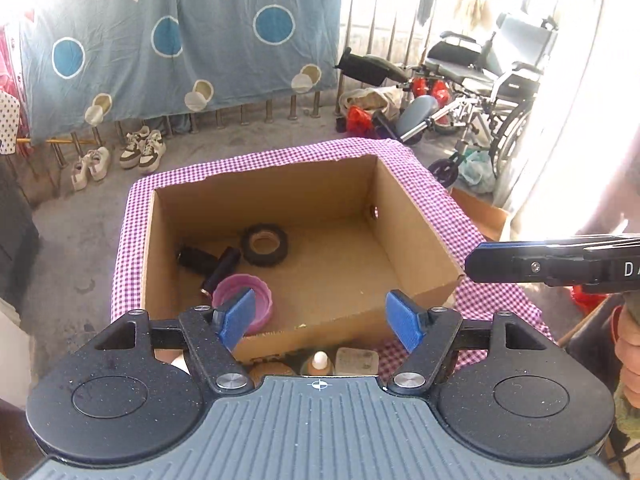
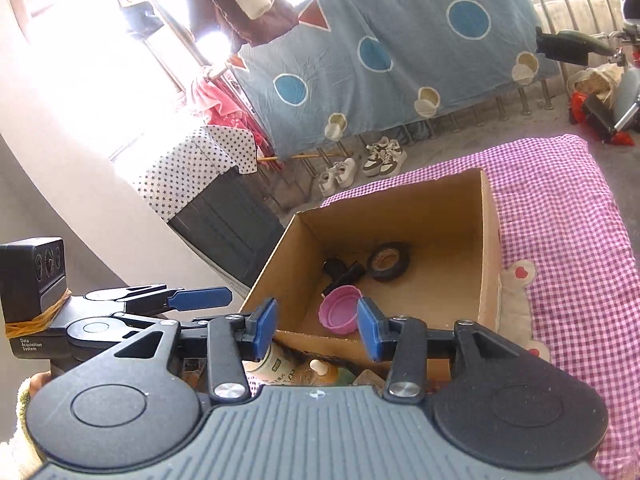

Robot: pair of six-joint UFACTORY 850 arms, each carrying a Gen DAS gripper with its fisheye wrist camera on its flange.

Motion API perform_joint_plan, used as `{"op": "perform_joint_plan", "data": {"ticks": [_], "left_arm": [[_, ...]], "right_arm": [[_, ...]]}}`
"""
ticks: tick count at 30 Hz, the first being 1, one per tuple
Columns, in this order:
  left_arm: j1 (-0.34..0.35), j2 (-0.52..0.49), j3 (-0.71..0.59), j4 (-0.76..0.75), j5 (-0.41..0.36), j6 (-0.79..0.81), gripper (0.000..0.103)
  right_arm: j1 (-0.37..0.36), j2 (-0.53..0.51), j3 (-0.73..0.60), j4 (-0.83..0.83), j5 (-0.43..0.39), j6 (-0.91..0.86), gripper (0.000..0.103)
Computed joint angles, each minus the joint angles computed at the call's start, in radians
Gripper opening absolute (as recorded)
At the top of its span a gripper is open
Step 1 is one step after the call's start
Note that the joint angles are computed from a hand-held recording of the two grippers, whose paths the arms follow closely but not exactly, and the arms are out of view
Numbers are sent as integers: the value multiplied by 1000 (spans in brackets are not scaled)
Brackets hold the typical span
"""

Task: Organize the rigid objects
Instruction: 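Withdraw the right gripper and move it toward the white plug charger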

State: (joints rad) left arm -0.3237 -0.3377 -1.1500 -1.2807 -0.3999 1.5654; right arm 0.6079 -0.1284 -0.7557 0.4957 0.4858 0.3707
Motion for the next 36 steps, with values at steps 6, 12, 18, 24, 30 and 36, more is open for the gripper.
{"op": "perform_joint_plan", "data": {"ticks": [6,12,18,24,30,36], "left_arm": [[4,57,190,-325,-18,358,72],[-54,18,267,-719,29,790,69],[-87,-50,253,-959,31,1032,64],[-96,-114,213,-963,44,1008,58],[-108,-151,186,-976,46,1013,58],[-115,-174,162,-971,48,982,58]], "right_arm": [[104,-30,85,74,156,118,47],[87,-115,81,-18,183,298,47],[33,-193,26,-116,147,376,44],[-5,-260,-56,-157,65,332,43],[-33,-312,-113,-233,5,353,43],[-41,-347,-149,-261,-28,360,43]]}}
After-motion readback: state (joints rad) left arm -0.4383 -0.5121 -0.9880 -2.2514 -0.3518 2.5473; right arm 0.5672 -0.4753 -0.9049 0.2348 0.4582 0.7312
